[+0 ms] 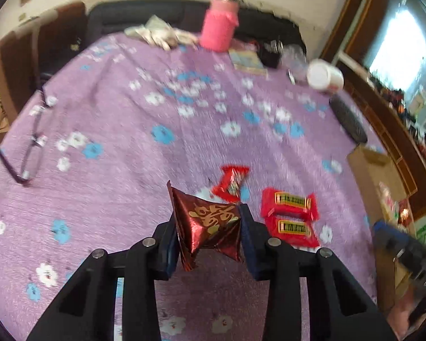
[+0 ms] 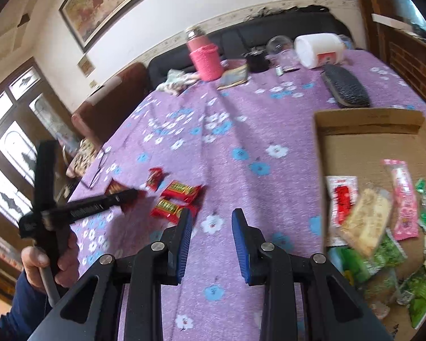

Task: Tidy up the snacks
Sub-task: 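Grasp the red foil bag with the left tool, then hold the red foil bag while the right tool grasps a red candy bar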

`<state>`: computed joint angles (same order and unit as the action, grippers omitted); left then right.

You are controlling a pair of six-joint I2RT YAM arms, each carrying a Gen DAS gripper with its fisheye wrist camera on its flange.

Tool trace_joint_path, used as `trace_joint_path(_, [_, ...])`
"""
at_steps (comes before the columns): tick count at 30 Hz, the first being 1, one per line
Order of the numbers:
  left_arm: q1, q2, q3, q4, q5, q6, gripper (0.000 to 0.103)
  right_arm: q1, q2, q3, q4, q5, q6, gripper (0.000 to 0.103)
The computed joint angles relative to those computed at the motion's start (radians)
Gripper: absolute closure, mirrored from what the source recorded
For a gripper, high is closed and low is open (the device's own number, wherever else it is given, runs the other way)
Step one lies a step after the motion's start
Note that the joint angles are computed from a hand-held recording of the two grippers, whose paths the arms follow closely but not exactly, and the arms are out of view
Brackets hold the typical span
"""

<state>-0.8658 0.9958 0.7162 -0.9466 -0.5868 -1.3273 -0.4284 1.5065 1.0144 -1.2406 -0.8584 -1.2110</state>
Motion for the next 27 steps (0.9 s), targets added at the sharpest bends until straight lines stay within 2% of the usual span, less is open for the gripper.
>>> trace_joint_path(3, [-0.03,-0.04,-0.03,-0.004,-0.077,-0.018,0.067,0.057,0.029,-0.019,-0.001,0.03,0.041,0.072])
trace_joint_path(7, [0.002,-0.062,-0.049,0.002,-0.077,0.036,0.067,0.159,0.014,-0.043,0.059,0.062,0.198,0.072])
trace_joint_path(11, [0.016,-0.13,-0.065,0.016,-0.067,0.061,0.067,0.311,-0.02,-0.072,0.219,0.101,0.425,0.071])
trace_joint_path(14, [0.007,-0.148,-0.066,-0.001,-0.075,0.048,0.067,0.407,-0.038,-0.107,0.374,0.14,0.575,0.065])
trace_joint_path(16, [0.008,-0.163,-0.067,-0.008,-0.078,0.045,0.067,0.437,-0.028,-0.127,0.452,0.15,0.633,0.061])
trace_joint_path(17, [0.011,-0.17,-0.069,-0.007,-0.075,0.045,0.067,0.428,-0.028,-0.133,0.465,0.127,0.633,0.059])
trace_joint_path(19, [0.021,-0.187,-0.073,0.001,-0.06,0.058,0.067,0.414,-0.013,-0.12,0.411,0.103,0.588,0.053])
trace_joint_path(22, [0.026,-0.191,-0.073,-0.005,-0.055,0.056,0.067,0.393,0.011,-0.105,0.215,0.075,0.405,0.051])
trace_joint_path(24, [0.05,-0.203,-0.082,0.007,-0.026,0.074,0.067,0.404,-0.041,-0.138,0.135,0.099,0.274,0.051])
trace_joint_path(25, [0.064,-0.205,-0.086,0.012,-0.01,0.082,0.067,0.415,-0.083,-0.162,0.126,0.116,0.242,0.051])
trace_joint_path(27, [0.074,-0.203,-0.09,0.006,-0.006,0.078,0.067,0.444,-0.204,-0.227,0.205,0.158,0.274,0.051])
